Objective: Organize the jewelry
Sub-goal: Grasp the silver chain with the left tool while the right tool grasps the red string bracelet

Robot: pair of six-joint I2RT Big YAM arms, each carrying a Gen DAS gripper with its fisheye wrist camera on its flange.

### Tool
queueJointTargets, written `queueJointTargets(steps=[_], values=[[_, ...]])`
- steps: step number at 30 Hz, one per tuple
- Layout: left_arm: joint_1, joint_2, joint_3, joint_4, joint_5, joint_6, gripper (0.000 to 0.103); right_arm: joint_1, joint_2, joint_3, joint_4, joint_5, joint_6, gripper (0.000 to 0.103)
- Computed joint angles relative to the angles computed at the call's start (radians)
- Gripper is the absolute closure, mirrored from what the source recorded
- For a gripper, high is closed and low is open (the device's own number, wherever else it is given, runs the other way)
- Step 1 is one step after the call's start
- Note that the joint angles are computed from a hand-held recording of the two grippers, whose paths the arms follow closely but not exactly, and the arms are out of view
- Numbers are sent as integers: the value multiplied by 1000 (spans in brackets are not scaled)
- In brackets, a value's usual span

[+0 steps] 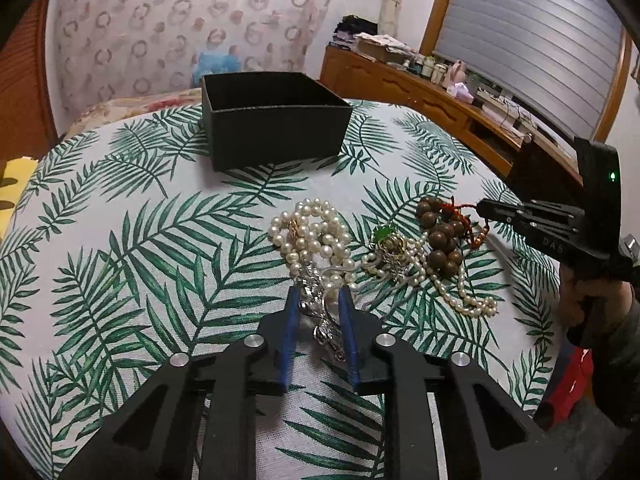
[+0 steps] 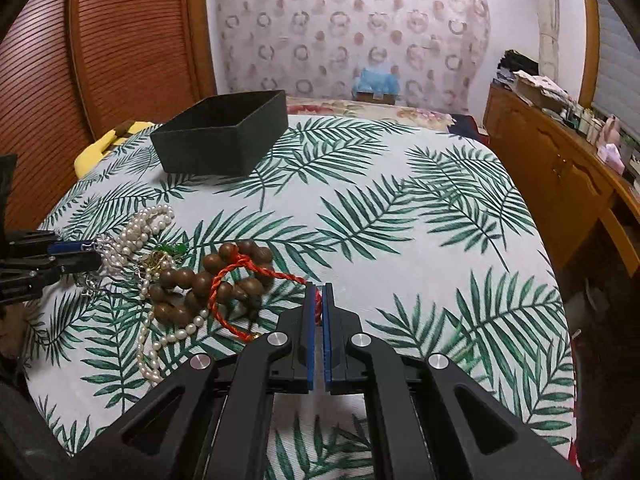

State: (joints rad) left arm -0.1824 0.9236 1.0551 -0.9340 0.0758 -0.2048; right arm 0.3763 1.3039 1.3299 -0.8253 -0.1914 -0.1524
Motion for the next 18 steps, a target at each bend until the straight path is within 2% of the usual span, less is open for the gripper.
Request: queueJointTargets(steps=[12, 18], values=[[-20, -45, 3, 45, -47, -3, 92, 15, -18, 18, 15, -23, 6, 99], [6, -69, 6, 67, -61, -1, 94, 34, -17, 32, 18, -29, 5, 99]])
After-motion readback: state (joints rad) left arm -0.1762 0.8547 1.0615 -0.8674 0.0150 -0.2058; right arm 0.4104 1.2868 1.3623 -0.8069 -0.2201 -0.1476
